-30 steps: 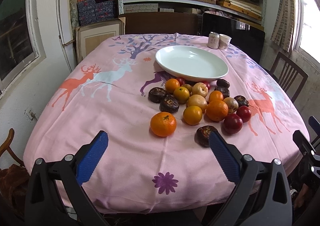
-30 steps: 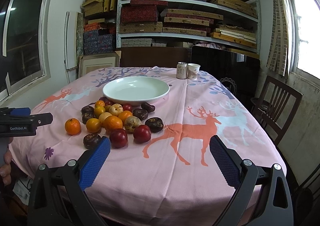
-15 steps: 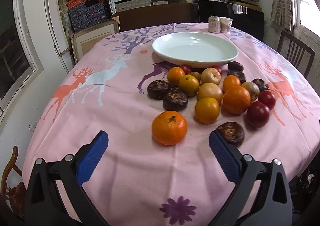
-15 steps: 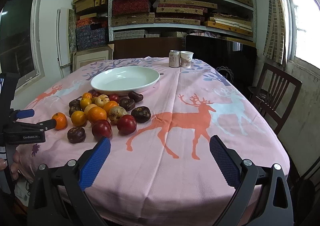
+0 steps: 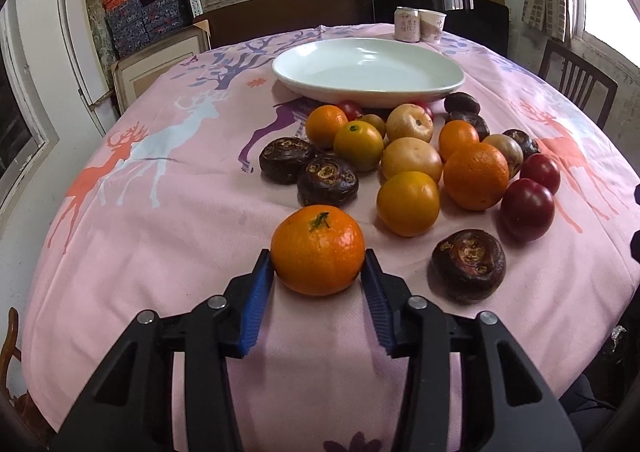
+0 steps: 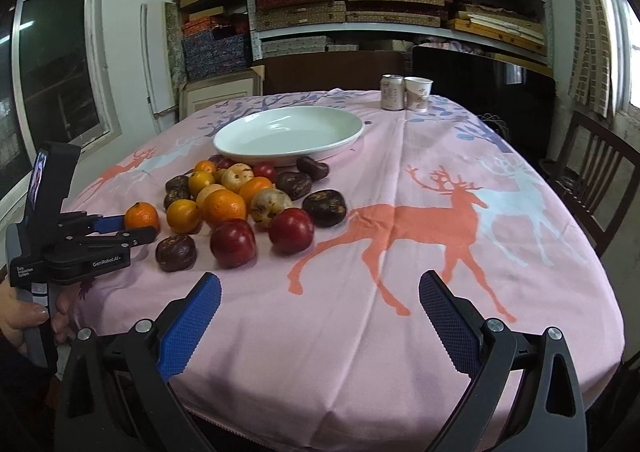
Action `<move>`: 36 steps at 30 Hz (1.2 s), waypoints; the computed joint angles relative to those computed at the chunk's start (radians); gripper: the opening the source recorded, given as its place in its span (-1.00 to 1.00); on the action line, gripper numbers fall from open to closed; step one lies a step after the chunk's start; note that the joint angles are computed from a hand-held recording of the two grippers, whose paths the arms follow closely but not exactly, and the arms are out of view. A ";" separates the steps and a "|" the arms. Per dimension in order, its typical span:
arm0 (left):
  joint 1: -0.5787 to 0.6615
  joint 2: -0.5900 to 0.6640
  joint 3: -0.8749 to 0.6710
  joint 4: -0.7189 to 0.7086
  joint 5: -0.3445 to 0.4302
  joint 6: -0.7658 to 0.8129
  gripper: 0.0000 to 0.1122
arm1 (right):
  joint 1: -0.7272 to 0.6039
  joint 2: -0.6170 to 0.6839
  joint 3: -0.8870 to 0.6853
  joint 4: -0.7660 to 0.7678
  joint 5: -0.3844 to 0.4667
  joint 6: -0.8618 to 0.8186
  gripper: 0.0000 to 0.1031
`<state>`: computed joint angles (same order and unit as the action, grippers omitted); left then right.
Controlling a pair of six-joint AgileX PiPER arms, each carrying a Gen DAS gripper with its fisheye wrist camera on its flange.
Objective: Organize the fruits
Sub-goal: 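Grasp a tangerine with the left tool while the right tool grasps a red plum, then carry both fruits over the white plate and release them onto it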
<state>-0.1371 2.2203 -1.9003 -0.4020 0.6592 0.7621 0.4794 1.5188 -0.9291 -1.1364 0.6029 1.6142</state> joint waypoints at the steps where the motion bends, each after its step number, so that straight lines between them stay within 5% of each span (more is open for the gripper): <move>1: 0.003 -0.009 0.015 -0.012 -0.007 0.011 -0.22 | -0.004 0.019 -0.019 0.005 -0.015 -0.025 0.93; 6: 0.029 -0.024 0.032 -0.074 -0.004 0.048 -0.22 | -0.060 0.117 -0.135 0.189 -0.174 -0.263 0.65; 10: 0.044 -0.027 0.031 -0.100 0.005 0.071 -0.22 | -0.072 0.214 -0.247 0.303 -0.143 -0.396 0.45; 12: 0.050 -0.027 0.030 -0.114 0.016 0.088 -0.22 | -0.101 0.248 -0.288 0.432 -0.162 -0.517 0.06; 14: 0.056 -0.025 0.028 -0.129 0.023 0.105 -0.22 | -0.114 0.277 -0.328 0.525 -0.148 -0.605 -0.11; 22: 0.080 -0.003 -0.007 -0.170 0.055 0.142 -0.22 | -0.106 0.350 -0.437 0.542 -0.071 -0.635 -0.11; 23: 0.081 0.000 -0.012 -0.170 0.057 0.142 -0.22 | -0.101 0.356 -0.446 0.535 -0.060 -0.638 -0.24; 28: 0.087 0.004 -0.026 -0.187 0.070 0.152 -0.22 | -0.105 0.286 -0.375 0.526 -0.117 -0.628 -0.25; 36: 0.063 0.040 -0.190 -0.191 0.166 0.120 -0.22 | -0.258 0.193 -0.398 0.820 -0.176 -0.947 -0.25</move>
